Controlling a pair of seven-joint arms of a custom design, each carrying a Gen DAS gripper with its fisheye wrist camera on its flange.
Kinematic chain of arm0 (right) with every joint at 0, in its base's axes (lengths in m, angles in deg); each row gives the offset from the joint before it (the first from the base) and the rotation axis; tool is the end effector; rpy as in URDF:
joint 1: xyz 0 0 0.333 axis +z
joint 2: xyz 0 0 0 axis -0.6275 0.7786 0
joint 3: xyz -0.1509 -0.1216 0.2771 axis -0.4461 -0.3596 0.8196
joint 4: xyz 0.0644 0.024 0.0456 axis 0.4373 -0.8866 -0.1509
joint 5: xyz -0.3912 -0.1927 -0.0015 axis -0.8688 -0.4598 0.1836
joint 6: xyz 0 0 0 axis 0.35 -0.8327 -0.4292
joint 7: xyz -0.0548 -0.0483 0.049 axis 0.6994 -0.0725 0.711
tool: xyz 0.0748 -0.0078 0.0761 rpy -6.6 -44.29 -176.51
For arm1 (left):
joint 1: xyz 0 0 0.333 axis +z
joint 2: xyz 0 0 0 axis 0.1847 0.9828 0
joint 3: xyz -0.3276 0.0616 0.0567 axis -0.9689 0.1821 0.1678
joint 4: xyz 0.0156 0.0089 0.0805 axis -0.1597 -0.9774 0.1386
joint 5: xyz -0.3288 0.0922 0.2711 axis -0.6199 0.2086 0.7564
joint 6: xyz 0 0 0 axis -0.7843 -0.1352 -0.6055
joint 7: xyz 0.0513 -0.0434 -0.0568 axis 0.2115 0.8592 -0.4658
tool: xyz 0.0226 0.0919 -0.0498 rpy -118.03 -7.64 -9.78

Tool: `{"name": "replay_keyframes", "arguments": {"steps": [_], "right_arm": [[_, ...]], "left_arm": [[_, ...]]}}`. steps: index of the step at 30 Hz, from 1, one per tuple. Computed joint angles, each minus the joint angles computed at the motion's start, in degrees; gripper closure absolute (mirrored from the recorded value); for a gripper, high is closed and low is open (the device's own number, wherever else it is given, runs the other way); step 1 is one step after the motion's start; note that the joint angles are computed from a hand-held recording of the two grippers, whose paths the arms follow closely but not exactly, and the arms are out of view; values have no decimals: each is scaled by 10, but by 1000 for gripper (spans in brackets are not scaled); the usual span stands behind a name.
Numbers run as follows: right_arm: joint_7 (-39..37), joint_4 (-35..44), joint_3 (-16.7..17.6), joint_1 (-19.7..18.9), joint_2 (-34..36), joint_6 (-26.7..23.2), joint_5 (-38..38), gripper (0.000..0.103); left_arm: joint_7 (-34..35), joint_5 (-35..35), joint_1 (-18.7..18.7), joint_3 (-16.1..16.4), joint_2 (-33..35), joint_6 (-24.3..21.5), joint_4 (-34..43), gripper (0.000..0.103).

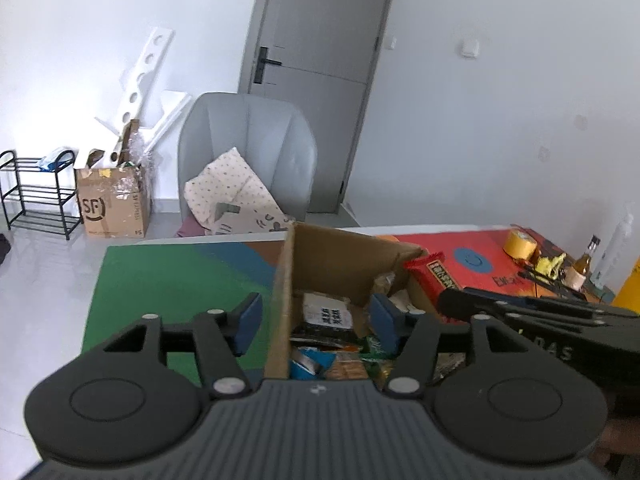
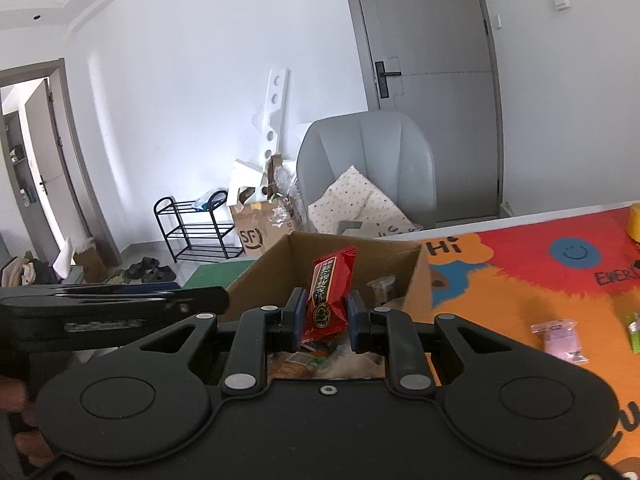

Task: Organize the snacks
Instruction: 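Open both grippers over the box to drop the bar and candy, then move both grippers back to the last snacks on the mat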

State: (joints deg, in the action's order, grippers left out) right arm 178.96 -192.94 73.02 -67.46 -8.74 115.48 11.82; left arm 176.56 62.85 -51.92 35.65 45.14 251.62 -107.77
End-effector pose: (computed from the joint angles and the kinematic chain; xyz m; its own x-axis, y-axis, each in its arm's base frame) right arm 0.3935 0.2834 0.4991 -0.0834 -0.9766 -0.1981 -0.4148 0.2147 -0.8842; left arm 0.4670 -0.0970 0.5119 -0.5204 -0.8302 0.1999 -0.5053 0.1107 -0.8558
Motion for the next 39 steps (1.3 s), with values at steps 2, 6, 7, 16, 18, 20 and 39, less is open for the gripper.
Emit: {"name": "replay_keyframes", "arguments": {"steps": [2, 6, 7, 16, 18, 20, 39], "right_arm": [[-1, 7, 5, -6, 9, 3, -2, 83], [-2, 19, 15, -17, 24, 8, -1, 83], [-1, 21, 18, -20, 24, 8, 0, 83], [1, 25, 28, -25, 23, 14, 13, 52], [-2, 19, 21, -12, 19, 13, 14, 45], [-4, 10, 9, 9, 12, 11, 16, 40], [44, -106, -97, 149, -126, -50, 18, 17]], "left_arm": [[-7, -2, 15, -6, -3, 0, -4, 38], [-16, 2, 48, -22, -12, 4, -16, 32], [-20, 5, 60, -29, -16, 8, -21, 31], [-92, 56, 171, -101, -38, 24, -68, 13], [-118, 67, 204, -130, -37, 29, -77, 10], [-138, 81, 227, -151, -40, 27, -83, 9], [-239, 179, 267, -248, -110, 26, -127, 3]]}}
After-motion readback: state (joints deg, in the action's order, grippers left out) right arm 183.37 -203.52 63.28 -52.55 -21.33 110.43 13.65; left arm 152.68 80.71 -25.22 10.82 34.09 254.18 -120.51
